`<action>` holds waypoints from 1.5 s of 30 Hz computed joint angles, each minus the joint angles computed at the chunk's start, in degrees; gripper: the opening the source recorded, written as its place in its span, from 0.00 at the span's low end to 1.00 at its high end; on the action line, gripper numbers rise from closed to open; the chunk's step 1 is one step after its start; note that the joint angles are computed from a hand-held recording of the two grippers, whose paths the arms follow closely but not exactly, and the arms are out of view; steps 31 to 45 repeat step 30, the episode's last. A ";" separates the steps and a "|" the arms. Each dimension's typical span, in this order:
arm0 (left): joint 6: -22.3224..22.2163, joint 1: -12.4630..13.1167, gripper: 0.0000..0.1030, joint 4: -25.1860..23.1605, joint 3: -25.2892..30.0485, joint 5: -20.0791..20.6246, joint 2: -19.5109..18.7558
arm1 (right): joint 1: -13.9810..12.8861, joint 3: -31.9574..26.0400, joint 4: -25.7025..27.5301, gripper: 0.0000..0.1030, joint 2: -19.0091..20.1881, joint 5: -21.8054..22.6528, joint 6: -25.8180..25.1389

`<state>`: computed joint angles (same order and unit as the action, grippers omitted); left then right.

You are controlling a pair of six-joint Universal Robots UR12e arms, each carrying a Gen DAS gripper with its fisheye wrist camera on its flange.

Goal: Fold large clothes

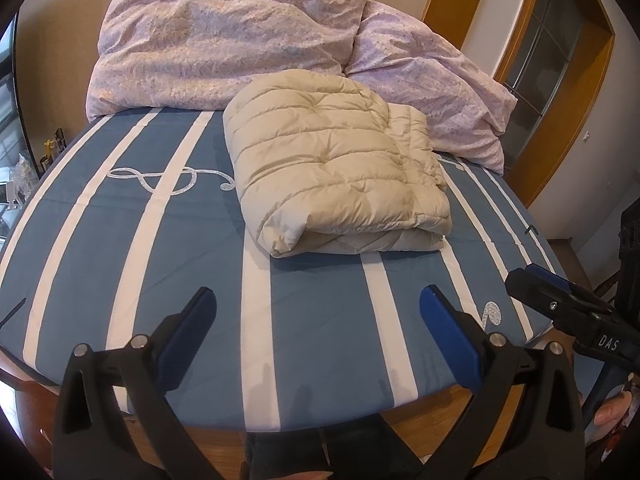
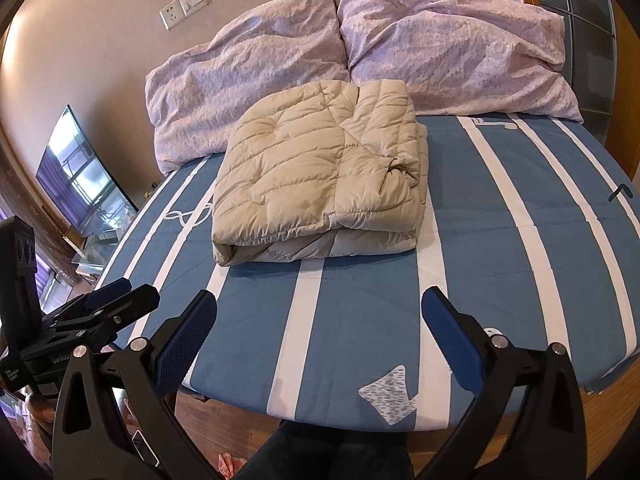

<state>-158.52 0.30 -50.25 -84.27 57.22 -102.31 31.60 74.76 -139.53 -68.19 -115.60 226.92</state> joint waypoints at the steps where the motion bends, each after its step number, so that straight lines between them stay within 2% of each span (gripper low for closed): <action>1: -0.02 -0.01 0.98 0.00 0.00 0.00 -0.01 | 0.01 -0.07 0.02 0.99 0.07 0.07 0.01; 45: 0.00 0.03 0.98 -0.02 0.37 0.27 -0.62 | -0.66 0.33 0.20 0.99 0.12 1.36 0.10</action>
